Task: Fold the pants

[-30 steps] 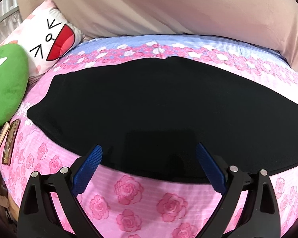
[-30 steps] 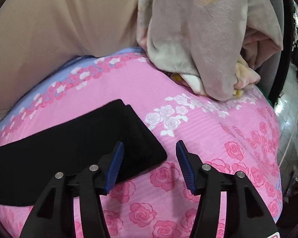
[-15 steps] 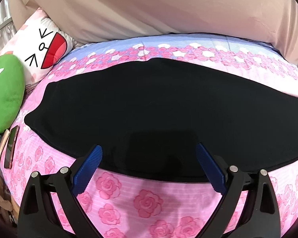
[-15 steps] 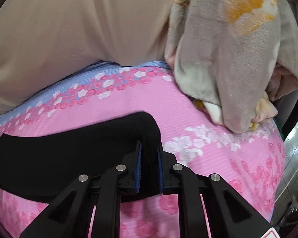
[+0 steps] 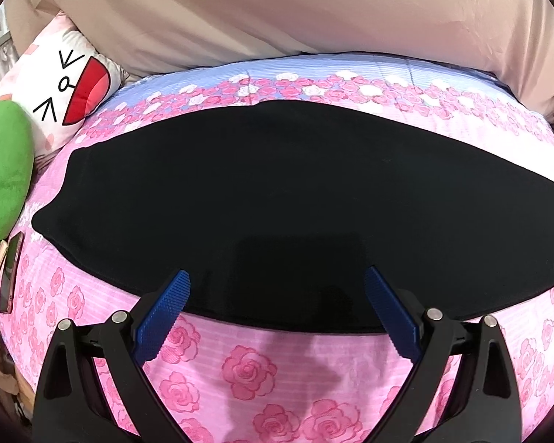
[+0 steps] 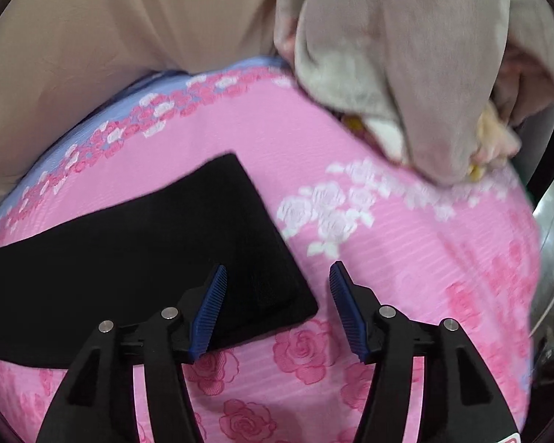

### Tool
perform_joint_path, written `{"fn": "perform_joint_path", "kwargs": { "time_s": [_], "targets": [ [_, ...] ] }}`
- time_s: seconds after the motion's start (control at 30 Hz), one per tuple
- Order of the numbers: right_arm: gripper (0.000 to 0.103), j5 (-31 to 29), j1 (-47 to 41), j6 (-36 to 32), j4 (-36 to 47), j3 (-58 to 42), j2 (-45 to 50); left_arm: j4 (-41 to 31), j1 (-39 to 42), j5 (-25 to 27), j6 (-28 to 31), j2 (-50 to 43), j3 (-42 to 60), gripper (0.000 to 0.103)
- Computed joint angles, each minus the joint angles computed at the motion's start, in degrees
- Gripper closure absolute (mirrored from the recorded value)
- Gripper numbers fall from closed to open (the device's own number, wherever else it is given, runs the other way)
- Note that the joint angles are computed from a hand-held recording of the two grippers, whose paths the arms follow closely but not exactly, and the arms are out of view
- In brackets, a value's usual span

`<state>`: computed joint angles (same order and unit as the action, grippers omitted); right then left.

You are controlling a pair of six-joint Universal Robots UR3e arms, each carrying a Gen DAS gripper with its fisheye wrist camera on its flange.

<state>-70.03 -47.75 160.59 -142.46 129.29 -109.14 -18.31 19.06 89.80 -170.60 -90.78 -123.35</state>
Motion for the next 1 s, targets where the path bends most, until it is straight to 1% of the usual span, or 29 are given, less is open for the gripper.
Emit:
{"fn": "perform_joint_path", "kwargs": {
  "time_s": [0.03,0.07,0.1,0.13,0.17,0.2,0.23,0.3,0.37,0.43,0.47,0.53,0.57,0.6,0.67,0.77,0.8,0.83,0.87,0.9,0.93,0.97,1.0],
  "targets": [
    [0.046,0.9,-0.5,0.4,-0.4,0.7,0.1,0.1,0.5,-0.2,0.3,0.4,-0.5,0.009],
    [0.054,1.3,-0.6,0.8,-0.1,1.2,-0.9,0.2,1.4,-0.6,0.8,1.0,-1.2,0.009],
    [0.072,1.9,-0.4,0.9,1.8,0.9,-2.0,0.1,2.5,-1.2,1.2,1.6,-1.8,0.009],
    [0.080,2.1,0.0,1.8,2.9,0.5,-2.7,-0.1,3.8,-2.0,1.7,2.2,-2.2,0.009],
    [0.081,1.7,1.1,3.9,3.4,0.3,-4.0,-0.2,4.7,-2.5,1.9,2.4,-2.5,0.009],
    [0.082,3.1,1.4,4.8,5.6,-0.4,-5.6,-0.2,6.1,-3.3,2.3,2.9,-2.9,0.009],
    [0.083,2.5,3.4,6.0,5.6,-1.1,-7.0,-0.3,7.1,-3.8,2.6,3.2,-3.1,0.009],
    [0.083,3.6,7.8,8.6,7.7,-4.5,-8.7,-1.0,10.5,-6.2,3.6,4.4,-3.9,0.009],
    [0.083,2.9,17.3,13.4,7.8,-11.1,-7.0,-2.4,14.3,-9.6,4.9,5.7,-4.4,0.009],
    [0.083,1.8,27.1,17.6,7.1,-18.2,-2.5,-3.1,17.5,-11.8,5.9,6.6,-5.1,0.009],
    [0.083,-0.7,32.4,20.1,6.3,-21.9,0.7,-4.0,20.1,-13.8,7.2,7.5,-5.6,0.009],
    [0.083,-3.2,43.8,23.1,5.1,-31.5,9.1,-4.8,23.2,-16.1,8.7,8.9,-6.4,0.009],
    [0.083,-4.5,47.7,23.9,5.1,-35.2,12.4,-5.7,25.9,-17.8,10.2,10.0,-6.9,0.009],
    [0.083,-6.9,53.6,25.4,4.6,-40.9,18.0,-6.5,27.9,-19.1,11.4,10.6,-7.2,0.009],
    [0.082,-8.4,61.4,26.6,6.2,-51.3,27.8,-7.7,31.1,-20.9,13.3,11.4,-7.6,0.009],
    [0.082,-11.9,69.8,27.2,10.3,-64.4,39.8,-9.1,36.5,-23.8,17.1,12.3,-8.4,0.009],
    [0.080,-13.0,73.0,27.3,12.2,-70.1,45.4,-9.6,37.9,-24.4,18.4,12.6,-8.6,0.009],
    [0.078,-13.8,75.0,27.1,14.0,-74.0,49.2,-9.9,39.1,-25.0,19.3,12.7,-8.9,0.009],
    [0.074,-14.6,77.3,26.7,16.4,-78.3,53.5,-10.0,40.7,-25.8,20.4,12.7,-9.2,0.009],
    [0.072,-16.6,79.8,26.5,19.2,-84.0,58.9,-10.5,42.0,-26.3,21.4,12.3,-9.2,0.009],
    [0.071,-18.3,81.4,26.1,20.5,-87.3,62.4,-11.0,42.8,-26.9,22.1,12.2,-9.2,0.009],
    [0.068,-22.6,83.3,26.5,19.8,-88.2,63.7,-11.7,44.2,-27.6,22.9,11.6,-8.9,0.009],
    [0.062,-24.2,84.0,27.0,18.9,-86.7,62.6,-12.4,45.8,-28.5,23.6,11.0,-8.5,0.009]
  ]
}}
